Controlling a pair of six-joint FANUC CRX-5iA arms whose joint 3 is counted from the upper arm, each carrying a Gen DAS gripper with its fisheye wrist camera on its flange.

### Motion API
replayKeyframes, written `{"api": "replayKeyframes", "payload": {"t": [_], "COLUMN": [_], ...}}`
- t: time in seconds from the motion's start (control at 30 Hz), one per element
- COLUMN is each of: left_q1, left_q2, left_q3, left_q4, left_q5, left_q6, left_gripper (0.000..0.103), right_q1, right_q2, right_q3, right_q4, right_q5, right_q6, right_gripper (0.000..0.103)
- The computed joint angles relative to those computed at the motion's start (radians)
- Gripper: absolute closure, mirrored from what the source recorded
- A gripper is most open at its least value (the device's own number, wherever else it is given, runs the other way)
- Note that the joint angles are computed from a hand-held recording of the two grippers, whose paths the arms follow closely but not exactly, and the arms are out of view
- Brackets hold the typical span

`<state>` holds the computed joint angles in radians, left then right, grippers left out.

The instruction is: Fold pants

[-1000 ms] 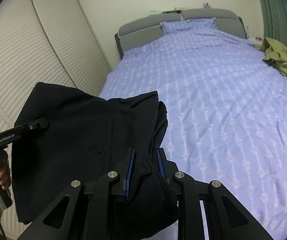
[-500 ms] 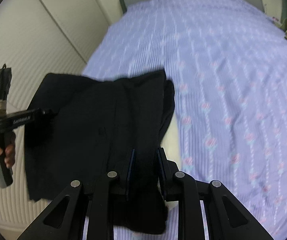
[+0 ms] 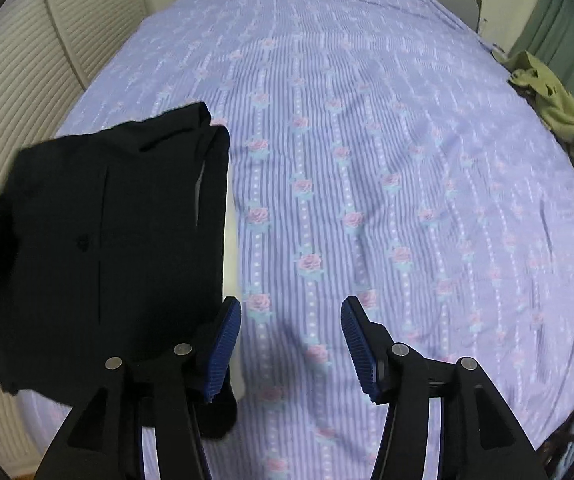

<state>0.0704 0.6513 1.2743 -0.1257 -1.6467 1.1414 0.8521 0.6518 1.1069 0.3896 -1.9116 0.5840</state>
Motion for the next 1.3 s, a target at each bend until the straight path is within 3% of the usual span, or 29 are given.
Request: {"api": "replayKeyframes", "payload": {"t": [0.17,0.23,0.37,0.57,0.73,0.83,0.93,1.13,1.3], "left_q1": [0.034,0.053,0.019,-0.043,-0.185,-0.322,-0.518,-0.991,-1.356], "left_q2": [-0.182,-0.279,-0.432,-0.652,-0.750,-0.778,-0.776,-0.711,-0.612], "left_q3": [-0.182,-0.288,-0.415,-0.580,-0.590,-0.547,-0.464,-0.259,-0.083], "left_q4": [0.088,0.146,0.156,0.195,0.141,0.065,-0.072,-0.411,-0.706], "left_q5": [0.075,0.111,0.156,0.163,0.120,0.072,0.008,-0.166,-0.296], "left_q6": [0.026,0.042,0.036,0.083,0.178,0.275,0.379,0.601,0.716], "left_gripper": [0.029,0.024,0.017,0.010,0.005,0.003,0.000,0.000,0.000], "right_q1": [0.038,0.062,0.114,0.220,0.361,0.479,0.637,1.056,1.449], "right_q2": [-0.143,-0.228,-0.394,-0.587,-0.739,-0.823,-0.890,-0.981,-1.000], "right_q3": [-0.154,-0.256,-0.424,-0.577,-0.674,-0.722,-0.749,-0.778,-0.769], "right_q4": [0.037,0.069,0.132,0.250,0.353,0.432,0.527,0.748,0.911], "right_q5": [0.144,0.208,0.283,0.244,0.148,0.064,-0.063,-0.372,-0.646], "right_q6": [0.032,0.020,-0.015,-0.067,-0.135,-0.170,-0.209,-0.342,-0.466], "right_gripper": [0.047,0.034,0.028,0.018,0.012,0.012,0.012,0.009,0.009]}}
